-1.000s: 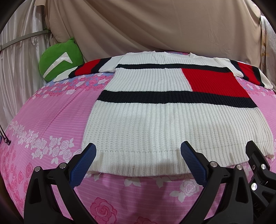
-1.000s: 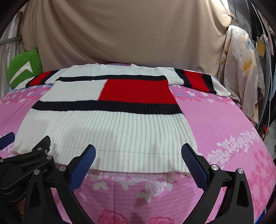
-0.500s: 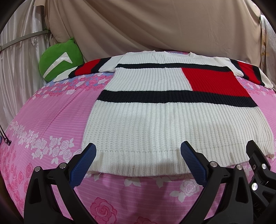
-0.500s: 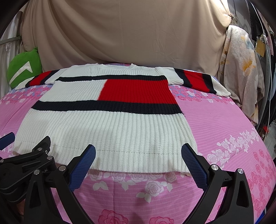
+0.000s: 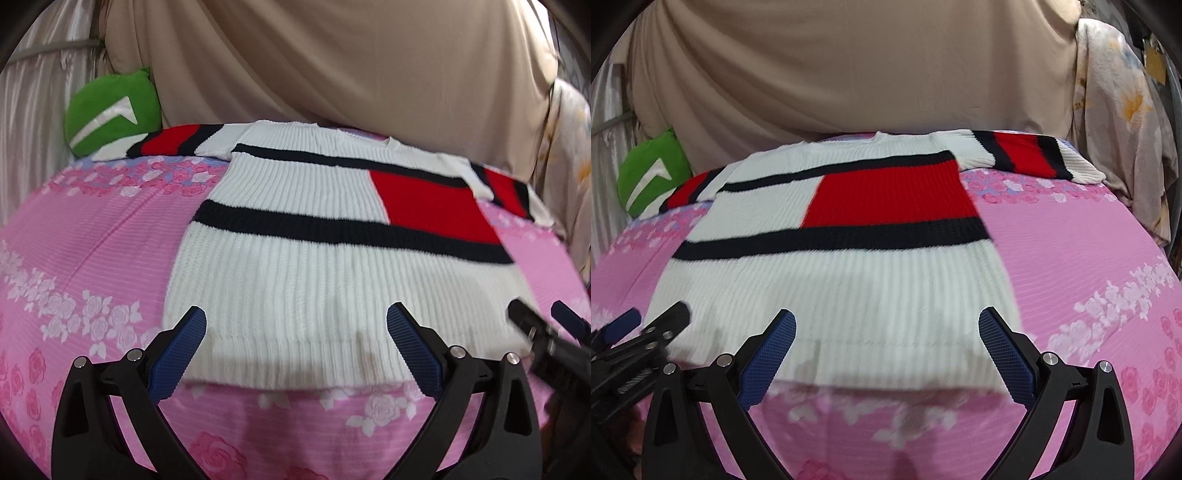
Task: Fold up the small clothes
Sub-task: 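Grasp the striped sleeve cuff with the right gripper and lift it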
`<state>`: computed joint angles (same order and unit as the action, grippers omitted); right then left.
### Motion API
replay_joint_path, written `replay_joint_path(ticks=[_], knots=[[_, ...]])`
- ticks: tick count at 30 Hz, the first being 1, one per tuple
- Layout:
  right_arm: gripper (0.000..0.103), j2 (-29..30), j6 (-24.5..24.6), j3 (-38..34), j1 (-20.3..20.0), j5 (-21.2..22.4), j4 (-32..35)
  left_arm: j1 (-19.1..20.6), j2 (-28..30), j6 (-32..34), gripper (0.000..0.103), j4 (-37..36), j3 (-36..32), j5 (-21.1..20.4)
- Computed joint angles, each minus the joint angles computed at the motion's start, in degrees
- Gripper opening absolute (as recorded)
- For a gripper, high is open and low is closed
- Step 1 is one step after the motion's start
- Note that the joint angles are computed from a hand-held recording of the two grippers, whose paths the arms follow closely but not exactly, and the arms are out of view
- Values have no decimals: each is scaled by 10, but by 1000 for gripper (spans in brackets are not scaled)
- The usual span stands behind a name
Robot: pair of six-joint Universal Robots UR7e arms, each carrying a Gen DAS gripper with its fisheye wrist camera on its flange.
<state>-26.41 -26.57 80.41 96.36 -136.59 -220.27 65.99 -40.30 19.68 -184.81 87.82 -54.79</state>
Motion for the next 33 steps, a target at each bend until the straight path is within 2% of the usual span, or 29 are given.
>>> replay_joint_path(ticks=[1,3,4,6,7,9,10,13,17,20,22,25,26,27,28,29,31,33], knots=[[98,-13,-9,-7,-7,-10,7,3,-5,-6,96,20,-11,-8],[98,-60,20,4,-36,23,14,10,-9,-9,96,43,-40,-25],[98,-80,52,8,-51,41,35,14,-8,-8,96,52,-56,-32],[98,-117,72,-14,-81,60,96,21,-2,-8,98,76,-95,-40],[98,-123,74,-36,-89,52,127,24,3,-8,98,94,-116,-41],[98,-136,112,-79,-119,54,194,27,25,-1,98,118,-166,-25],[98,-136,111,-102,-130,57,200,28,37,7,98,122,-188,-14],[98,-134,156,-175,-170,56,261,33,76,34,98,146,-263,7],[98,-121,202,-254,-208,55,299,37,128,38,98,200,-366,39],[98,-131,275,-270,-236,102,347,40,173,36,98,252,-457,62],[97,-129,303,-289,-247,126,376,41,197,42,98,275,-503,66],[83,-105,321,-347,-253,130,420,41,223,49,98,292,-546,55],[71,-94,323,-370,-253,131,428,40,230,52,98,299,-557,51],[53,-80,323,-395,-250,132,436,39,236,57,98,305,-566,48],[40,-71,322,-415,-248,136,444,38,244,63,98,312,-578,47],[8,-59,319,-443,-240,140,456,37,249,66,98,317,-586,46],[9,-37,275,-482,-221,164,430,35,259,75,98,323,-602,42],[8,6,176,-554,-182,197,414,33,272,85,98,328,-626,40]])
